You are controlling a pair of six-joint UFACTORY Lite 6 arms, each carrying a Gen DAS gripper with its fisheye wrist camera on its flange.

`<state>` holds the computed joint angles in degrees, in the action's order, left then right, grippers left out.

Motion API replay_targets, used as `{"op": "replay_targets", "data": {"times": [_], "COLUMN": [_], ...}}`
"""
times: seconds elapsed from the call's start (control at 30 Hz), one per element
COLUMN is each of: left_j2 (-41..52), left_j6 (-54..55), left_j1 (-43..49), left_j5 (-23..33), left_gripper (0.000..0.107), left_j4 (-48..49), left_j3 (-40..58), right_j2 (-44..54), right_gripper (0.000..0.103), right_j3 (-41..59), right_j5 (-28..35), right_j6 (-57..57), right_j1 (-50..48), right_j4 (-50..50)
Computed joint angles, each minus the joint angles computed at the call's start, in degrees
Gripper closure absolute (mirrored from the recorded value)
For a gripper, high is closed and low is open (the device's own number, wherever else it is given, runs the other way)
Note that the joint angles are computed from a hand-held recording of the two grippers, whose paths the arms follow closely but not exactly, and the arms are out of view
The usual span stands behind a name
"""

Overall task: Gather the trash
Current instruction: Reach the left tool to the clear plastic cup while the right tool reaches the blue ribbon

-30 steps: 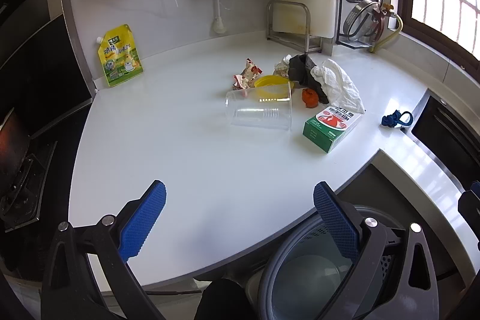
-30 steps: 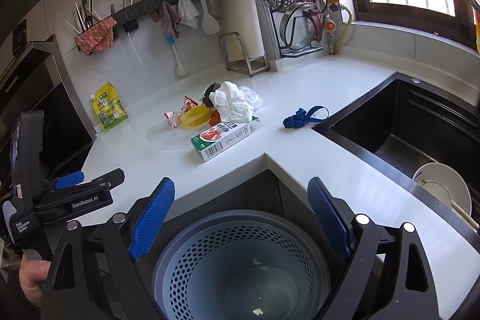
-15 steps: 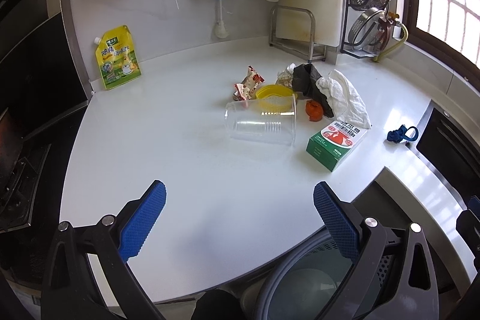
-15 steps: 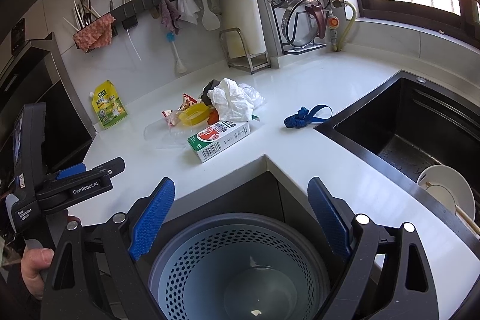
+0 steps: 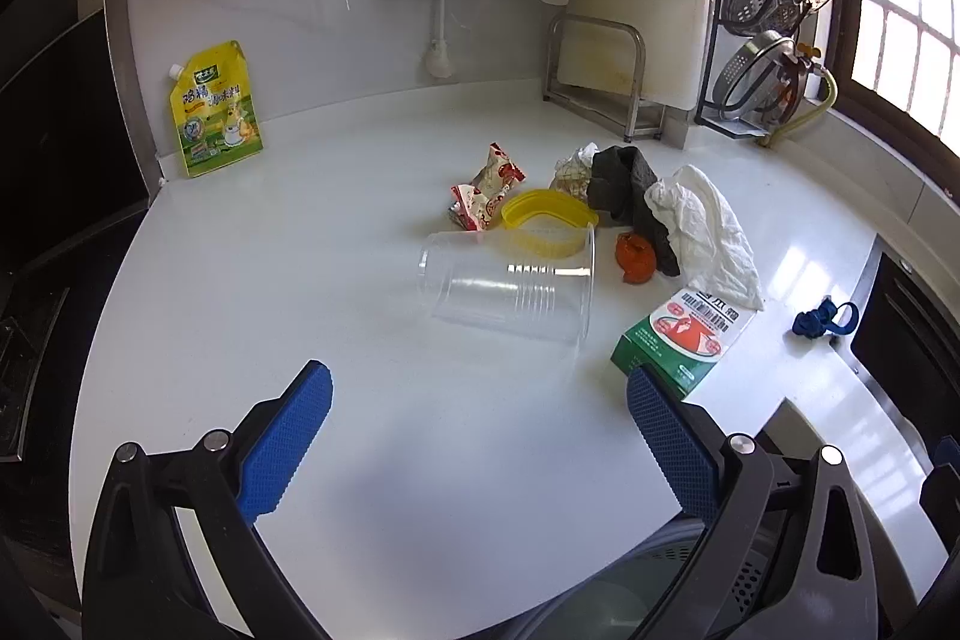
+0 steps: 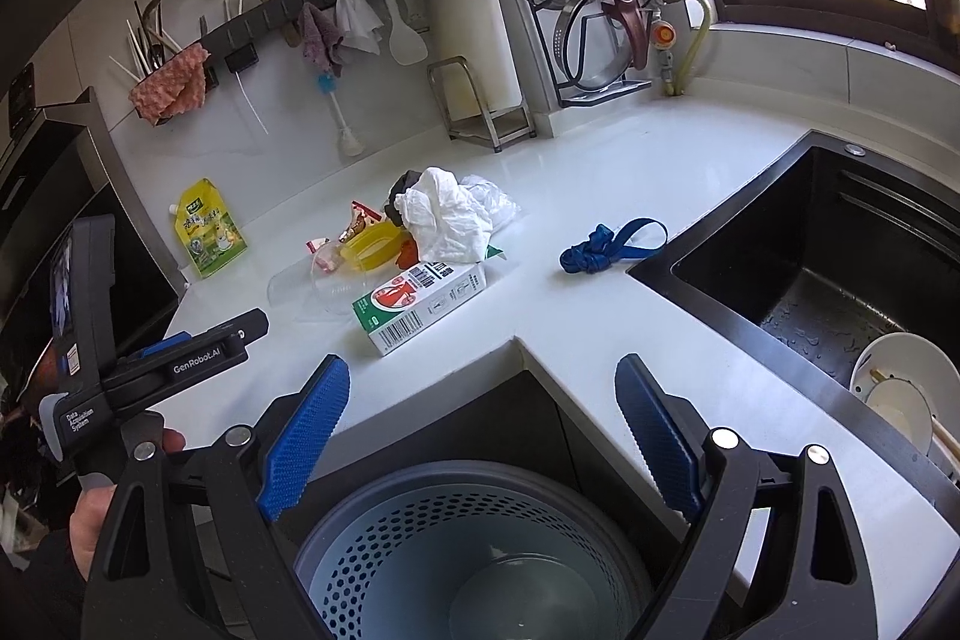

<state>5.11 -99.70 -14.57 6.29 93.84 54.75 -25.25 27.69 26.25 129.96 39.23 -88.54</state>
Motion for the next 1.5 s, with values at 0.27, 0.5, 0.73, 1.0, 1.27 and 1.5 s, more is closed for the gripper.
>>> {"op": "replay_targets", "data": {"times": [0.27, 0.5, 0.73, 1.0, 1.27, 1.5], "left_j2": [12.5, 21.7, 28.1, 30.6, 32.6, 32.2], "left_j6": [0.6, 9.6, 18.0, 22.7, 31.9, 40.5], "left_j1": [-4.1, -6.8, -7.4, -6.0, -4.5, -1.9], "left_j5": [5.6, 12.2, 16.6, 16.1, 14.6, 10.8], "left_gripper": [0.01, 0.01, 0.01, 0.011, 0.034, 0.066], "left_j4": [-2.8, -13.2, -22.3, -28.1, -37.8, -46.7], "left_j3": [12.3, 22.1, 29.8, 33.5, 36.3, 35.6], "right_j2": [2.2, 2.9, 3.7, 4.2, 5.9, 10.3], "right_gripper": [0.017, 0.017, 0.017, 0.017, 0.017, 0.017], "right_j3": [-0.6, -1.8, -2.5, -2.7, 0.4, 4.5], "right_j5": [-4.7, -7.3, -8.7, -9.4, -11.0, -12.3], "right_j6": [9.2, 17.8, 26.0, 31.3, 27.6, 26.9], "right_j1": [-4.9, -8.7, -11.3, -13.5, -17.1, -20.8], "right_j4": [-10.0, -18.7, -26.9, -33.2, -33.5, -36.5]}}
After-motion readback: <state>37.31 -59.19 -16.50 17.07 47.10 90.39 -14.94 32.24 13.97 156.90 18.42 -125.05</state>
